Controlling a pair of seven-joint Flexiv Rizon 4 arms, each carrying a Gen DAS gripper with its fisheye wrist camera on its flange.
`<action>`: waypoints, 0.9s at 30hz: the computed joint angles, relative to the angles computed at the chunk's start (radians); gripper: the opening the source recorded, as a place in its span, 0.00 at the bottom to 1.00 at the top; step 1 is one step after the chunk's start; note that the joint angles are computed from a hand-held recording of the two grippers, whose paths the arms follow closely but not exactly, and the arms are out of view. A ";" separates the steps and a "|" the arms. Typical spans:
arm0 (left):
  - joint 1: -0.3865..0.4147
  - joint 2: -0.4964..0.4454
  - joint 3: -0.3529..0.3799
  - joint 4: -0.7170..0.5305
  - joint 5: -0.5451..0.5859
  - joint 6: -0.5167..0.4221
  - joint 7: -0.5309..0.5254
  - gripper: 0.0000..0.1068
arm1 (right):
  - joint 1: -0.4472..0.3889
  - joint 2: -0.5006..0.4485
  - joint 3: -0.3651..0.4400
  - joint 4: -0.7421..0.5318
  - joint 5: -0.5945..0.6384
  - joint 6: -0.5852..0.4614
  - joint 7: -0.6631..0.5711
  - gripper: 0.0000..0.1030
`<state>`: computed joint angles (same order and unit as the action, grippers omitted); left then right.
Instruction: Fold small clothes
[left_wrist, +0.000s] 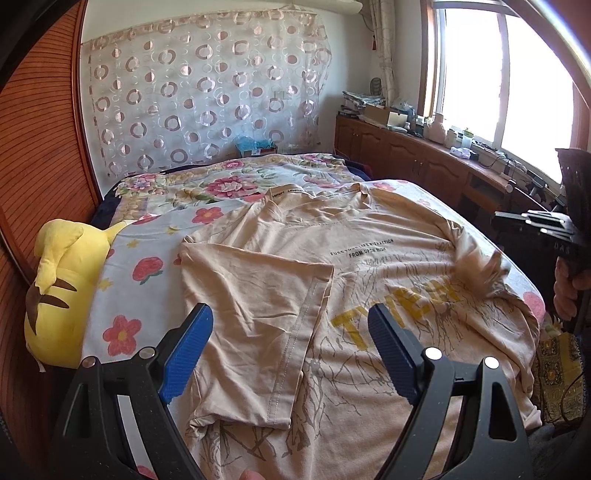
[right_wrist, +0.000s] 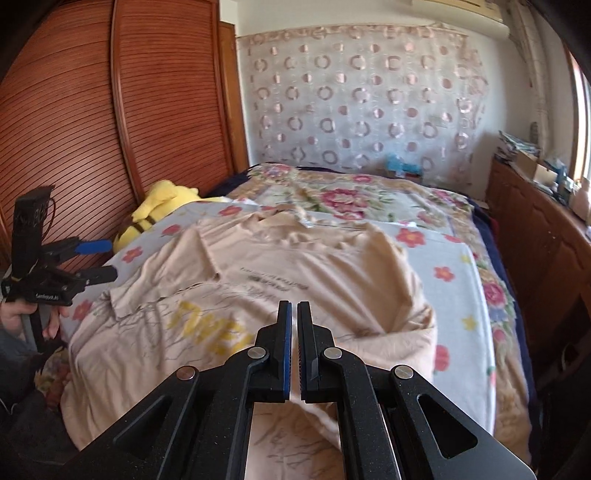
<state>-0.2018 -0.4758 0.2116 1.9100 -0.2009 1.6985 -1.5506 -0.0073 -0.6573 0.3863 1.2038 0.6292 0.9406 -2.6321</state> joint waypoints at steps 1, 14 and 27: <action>-0.003 0.000 0.004 -0.001 -0.001 -0.001 -0.002 0.81 | 0.005 -0.007 -0.004 -0.012 -0.007 -0.008 0.005 0.02; 0.020 0.001 -0.027 0.012 -0.001 -0.012 -0.010 0.81 | 0.068 -0.067 -0.075 -0.041 -0.152 0.104 0.165 0.33; 0.077 -0.024 -0.125 0.029 -0.006 -0.021 0.000 0.81 | 0.035 -0.045 -0.055 0.037 -0.242 0.011 0.320 0.33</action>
